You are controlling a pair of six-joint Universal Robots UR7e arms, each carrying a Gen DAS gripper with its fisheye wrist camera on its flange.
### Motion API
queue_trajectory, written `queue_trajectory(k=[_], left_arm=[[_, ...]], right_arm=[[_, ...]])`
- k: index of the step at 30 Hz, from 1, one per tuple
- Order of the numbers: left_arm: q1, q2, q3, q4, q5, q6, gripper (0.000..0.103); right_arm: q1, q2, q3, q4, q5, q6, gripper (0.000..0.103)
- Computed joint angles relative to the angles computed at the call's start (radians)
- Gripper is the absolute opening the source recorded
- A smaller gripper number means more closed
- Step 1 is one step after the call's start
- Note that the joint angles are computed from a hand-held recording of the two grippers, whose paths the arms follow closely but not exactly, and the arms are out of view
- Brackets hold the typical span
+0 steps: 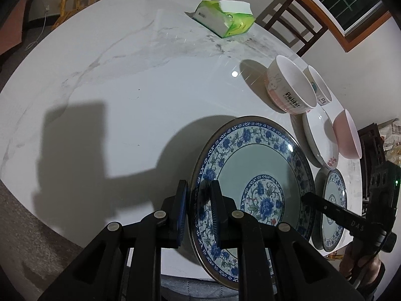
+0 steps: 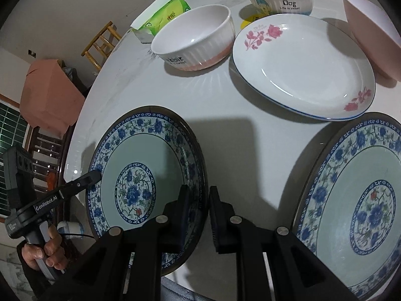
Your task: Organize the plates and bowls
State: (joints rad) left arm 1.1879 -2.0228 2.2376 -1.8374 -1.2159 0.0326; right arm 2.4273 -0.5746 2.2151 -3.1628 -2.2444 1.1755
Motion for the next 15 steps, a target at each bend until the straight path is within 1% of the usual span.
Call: queue_trajectory(k=[3, 7, 8, 11, 15], left_arm=[[0.015, 0.013, 0.004, -0.029, -0.002, 0.024, 0.014], [0.024, 0.026, 0.015, -0.067, 0.002, 0.045, 0.015], [0.027, 0.033, 0.017, -0.077, 0.000, 0.049, 0.015], [0.039, 0.047, 0.017, -0.097, -0.009, 0.061, 0.015], [0.037, 0.058, 0.024, -0.118, 0.005, 0.071, 0.016]], right_arm=[[0.000, 0.014, 0.000, -0.014, -0.003, 0.011, 0.016], [-0.004, 0.022, -0.002, -0.026, -0.022, 0.004, 0.016], [-0.004, 0.032, -0.019, -0.020, -0.029, 0.000, 0.016], [-0.007, 0.037, -0.017, -0.029, -0.032, 0.001, 0.016], [-0.013, 0.044, -0.022, -0.030, -0.032, -0.005, 0.016]])
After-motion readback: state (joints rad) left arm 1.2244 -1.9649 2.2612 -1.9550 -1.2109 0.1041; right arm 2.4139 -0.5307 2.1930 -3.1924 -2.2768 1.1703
